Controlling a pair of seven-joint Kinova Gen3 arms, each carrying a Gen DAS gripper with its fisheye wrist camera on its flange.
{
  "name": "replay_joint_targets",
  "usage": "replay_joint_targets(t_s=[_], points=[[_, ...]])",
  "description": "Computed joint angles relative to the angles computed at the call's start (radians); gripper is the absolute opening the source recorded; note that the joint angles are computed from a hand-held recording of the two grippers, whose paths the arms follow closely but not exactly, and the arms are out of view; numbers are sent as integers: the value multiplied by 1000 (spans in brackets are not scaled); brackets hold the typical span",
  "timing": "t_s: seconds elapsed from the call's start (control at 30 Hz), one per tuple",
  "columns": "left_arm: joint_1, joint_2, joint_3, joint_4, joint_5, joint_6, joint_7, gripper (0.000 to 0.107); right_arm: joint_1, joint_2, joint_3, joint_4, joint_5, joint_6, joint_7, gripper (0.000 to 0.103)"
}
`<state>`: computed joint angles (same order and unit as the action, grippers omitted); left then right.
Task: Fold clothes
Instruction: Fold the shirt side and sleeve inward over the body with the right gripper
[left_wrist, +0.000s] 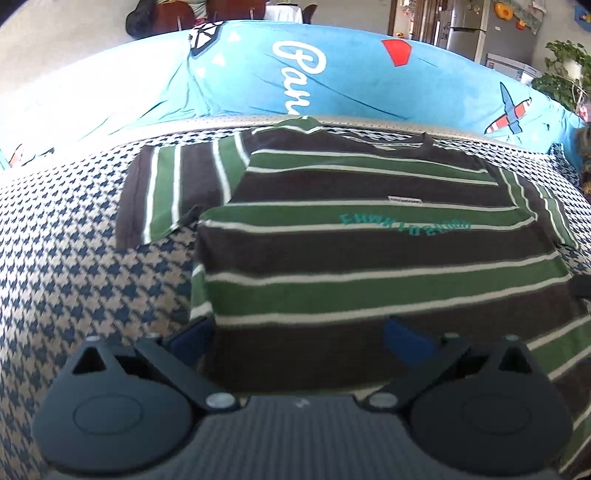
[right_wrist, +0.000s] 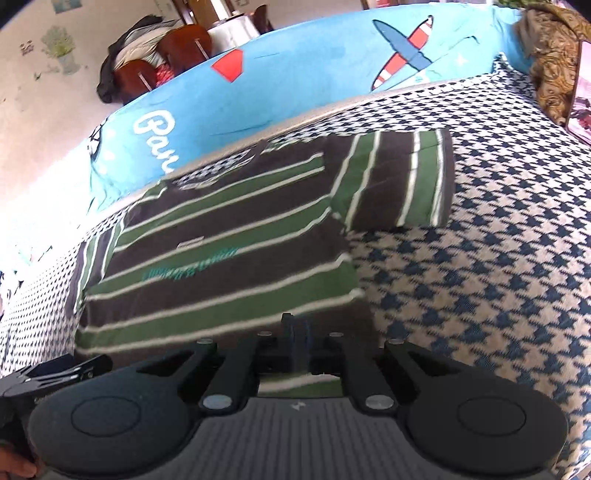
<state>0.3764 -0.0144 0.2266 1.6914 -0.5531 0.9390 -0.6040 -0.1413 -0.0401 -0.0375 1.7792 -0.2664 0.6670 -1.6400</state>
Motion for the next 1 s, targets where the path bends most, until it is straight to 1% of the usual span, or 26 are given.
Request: replay_joint_targets(t_s=[0.07, 0.2, 0.33, 0.5, 0.67, 0.77, 0.9, 0.97, 1.0], points=[[-5, 9, -6, -14, 17, -9, -27, 103, 3, 9, 1, -9, 14, -10, -18, 7], [-10, 25, -17, -43, 41, -15, -83, 103, 19, 32, 14, -30, -10, -28, -3, 7], [-11, 39, -28, -59, 55, -24, -126, 103, 34, 65, 16, -56, -16, -56, -25, 8], [-8, 48, -39, -53, 40, -36, -88, 103, 42, 115, 10, -97, 9, -83, -68, 8], [-22, 47, -52, -47, 97, -63, -99, 103, 50, 158, 6, -127, 26, -121, -108, 8], [-24, 49, -52, -47, 111, -73, -107, 103, 61, 180, 5, -139, 20, -150, -131, 8], [-19, 55, -49, -47, 106, -78, -103, 103, 91, 210, -7, -154, -25, -183, -129, 8], [-9, 60, -46, -48, 85, -72, -92, 103, 96, 226, -9, -169, -26, -176, -135, 8], [-5, 65, -46, -52, 80, -64, -90, 103, 90, 237, -3, -184, -9, -154, -152, 8]])
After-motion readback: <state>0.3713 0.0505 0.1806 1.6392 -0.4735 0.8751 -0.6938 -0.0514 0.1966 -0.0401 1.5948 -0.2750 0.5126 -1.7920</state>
